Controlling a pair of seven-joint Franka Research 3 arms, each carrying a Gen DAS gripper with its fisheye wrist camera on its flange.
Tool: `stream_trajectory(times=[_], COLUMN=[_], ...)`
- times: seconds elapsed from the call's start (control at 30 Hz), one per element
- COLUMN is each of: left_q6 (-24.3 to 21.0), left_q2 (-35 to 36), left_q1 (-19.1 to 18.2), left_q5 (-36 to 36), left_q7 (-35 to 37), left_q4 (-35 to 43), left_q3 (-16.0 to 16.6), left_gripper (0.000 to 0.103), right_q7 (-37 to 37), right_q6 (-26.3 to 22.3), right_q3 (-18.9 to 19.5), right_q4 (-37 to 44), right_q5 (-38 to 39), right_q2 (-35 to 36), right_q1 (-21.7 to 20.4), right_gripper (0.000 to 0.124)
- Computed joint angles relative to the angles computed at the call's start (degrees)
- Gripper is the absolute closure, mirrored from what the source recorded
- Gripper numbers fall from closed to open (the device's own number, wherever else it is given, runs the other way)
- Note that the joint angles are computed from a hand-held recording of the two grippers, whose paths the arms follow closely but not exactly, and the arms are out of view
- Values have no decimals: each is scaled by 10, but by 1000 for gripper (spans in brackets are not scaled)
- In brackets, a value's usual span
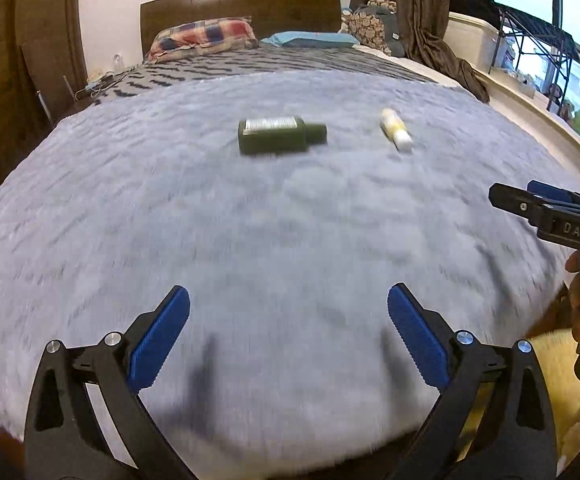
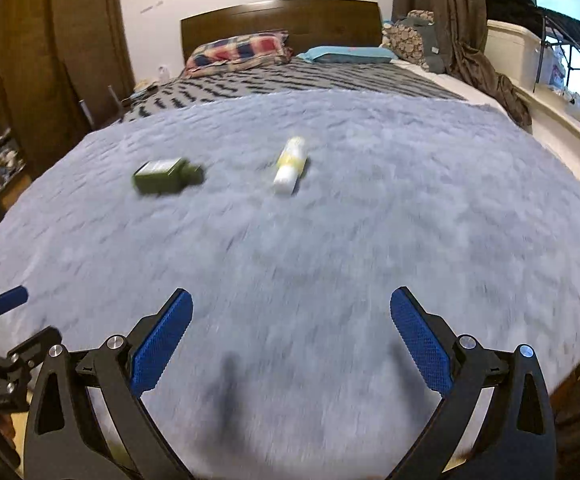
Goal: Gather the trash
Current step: 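Grasp the large green bottle with the left gripper while the right grasps the yellow lotion bottle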
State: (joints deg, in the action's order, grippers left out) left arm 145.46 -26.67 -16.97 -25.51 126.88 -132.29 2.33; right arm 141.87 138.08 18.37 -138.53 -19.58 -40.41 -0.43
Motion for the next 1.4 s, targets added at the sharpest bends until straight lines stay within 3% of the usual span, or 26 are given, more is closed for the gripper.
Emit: stream_trajectory(times=[0.17,0.33,0.5,0.63,0.87,1.0,1.13,1.17,1.4], left_q6=[42,41,48,42,7,-23,-50,-50,-19], left_q2=[96,171,243,292,353,386,412,411,372], left_q1=[2,19,49,68,81,91,99,101,108], left_q5=[-5,-15,24,97,178,176,162,158,135], left_q7=[-18,-23,-63,-122,-186,-184,-173,-168,-136], left_q4=[83,158,225,274,343,387,424,423,372], left_q3=[-23,-53,-95,-118,-139,-153,-165,-168,-173], left_gripper=[8,8,8,8,8,8,10,18,19], right_q7=[3,14,5,-15,-32,-31,-20,-17,-9], right_q6=[31,59,64,58,41,38,39,43,42], right_q3=[-21,-45,-70,-91,-114,-122,-126,-127,-111], right_q4=[43,82,126,155,181,188,189,186,159], right_q5=[-17,-34,-45,-37,-34,-34,-41,-43,-67], right_q2=[83,152,211,245,276,283,285,282,245], right_q1=[-30,-35,-15,10,34,40,42,41,39], right_gripper=[25,25,36,50,57,63,87,90,91])
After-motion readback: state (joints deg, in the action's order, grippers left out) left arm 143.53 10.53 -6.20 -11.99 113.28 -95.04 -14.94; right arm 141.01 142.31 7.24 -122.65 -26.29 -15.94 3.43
